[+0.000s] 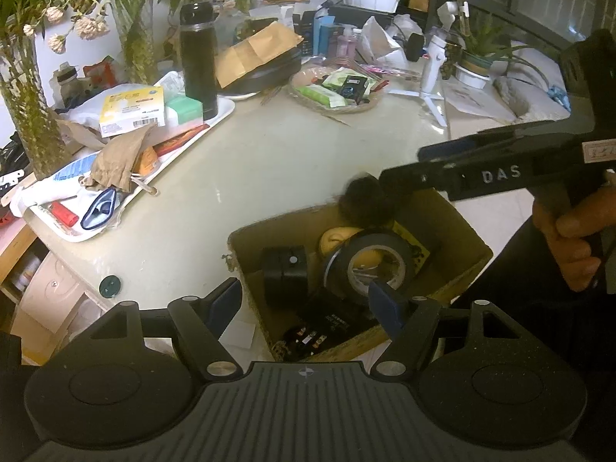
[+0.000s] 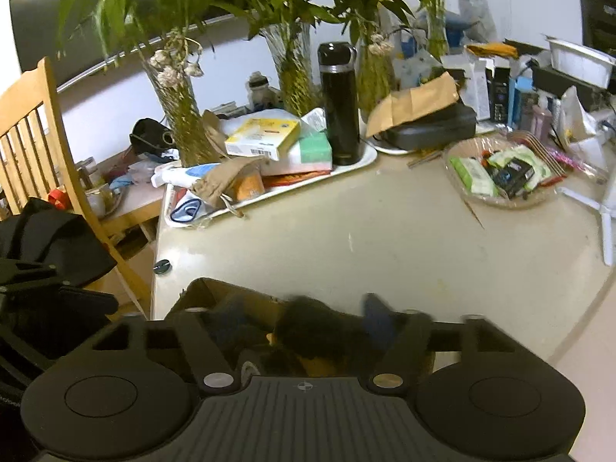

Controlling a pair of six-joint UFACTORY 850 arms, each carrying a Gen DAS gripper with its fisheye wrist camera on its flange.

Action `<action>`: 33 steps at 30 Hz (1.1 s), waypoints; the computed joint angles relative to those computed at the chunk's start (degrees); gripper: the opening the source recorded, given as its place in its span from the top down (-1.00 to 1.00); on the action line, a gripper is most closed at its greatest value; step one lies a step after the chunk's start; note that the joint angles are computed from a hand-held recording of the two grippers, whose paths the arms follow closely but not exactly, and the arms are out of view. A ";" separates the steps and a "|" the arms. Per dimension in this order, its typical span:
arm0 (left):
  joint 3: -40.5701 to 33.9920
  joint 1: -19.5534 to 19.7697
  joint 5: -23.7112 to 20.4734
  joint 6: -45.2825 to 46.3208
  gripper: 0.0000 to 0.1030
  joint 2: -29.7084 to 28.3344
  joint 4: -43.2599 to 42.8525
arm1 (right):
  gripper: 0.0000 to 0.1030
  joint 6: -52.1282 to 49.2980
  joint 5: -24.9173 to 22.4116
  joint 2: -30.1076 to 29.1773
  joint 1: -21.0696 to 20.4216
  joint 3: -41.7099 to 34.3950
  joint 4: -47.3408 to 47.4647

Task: Organize rigid objects

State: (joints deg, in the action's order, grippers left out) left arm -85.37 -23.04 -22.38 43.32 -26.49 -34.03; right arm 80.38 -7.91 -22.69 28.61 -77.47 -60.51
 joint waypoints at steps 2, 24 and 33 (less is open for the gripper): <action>0.31 -0.02 0.30 -1.16 -0.40 0.22 1.06 | -0.81 -0.75 -0.40 0.19 0.21 0.29 1.30; 3.53 -0.77 6.65 -21.15 -1.00 2.15 16.17 | -1.00 -9.77 -18.39 4.97 4.34 4.50 14.93; 3.80 -1.28 3.64 -28.68 -1.00 1.66 24.24 | -1.00 -13.04 -19.21 4.88 4.98 6.29 19.45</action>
State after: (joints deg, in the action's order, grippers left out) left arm -81.57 -24.32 -18.73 14.63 -24.84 -9.78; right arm 67.34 -27.13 -17.81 33.59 -71.18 -41.07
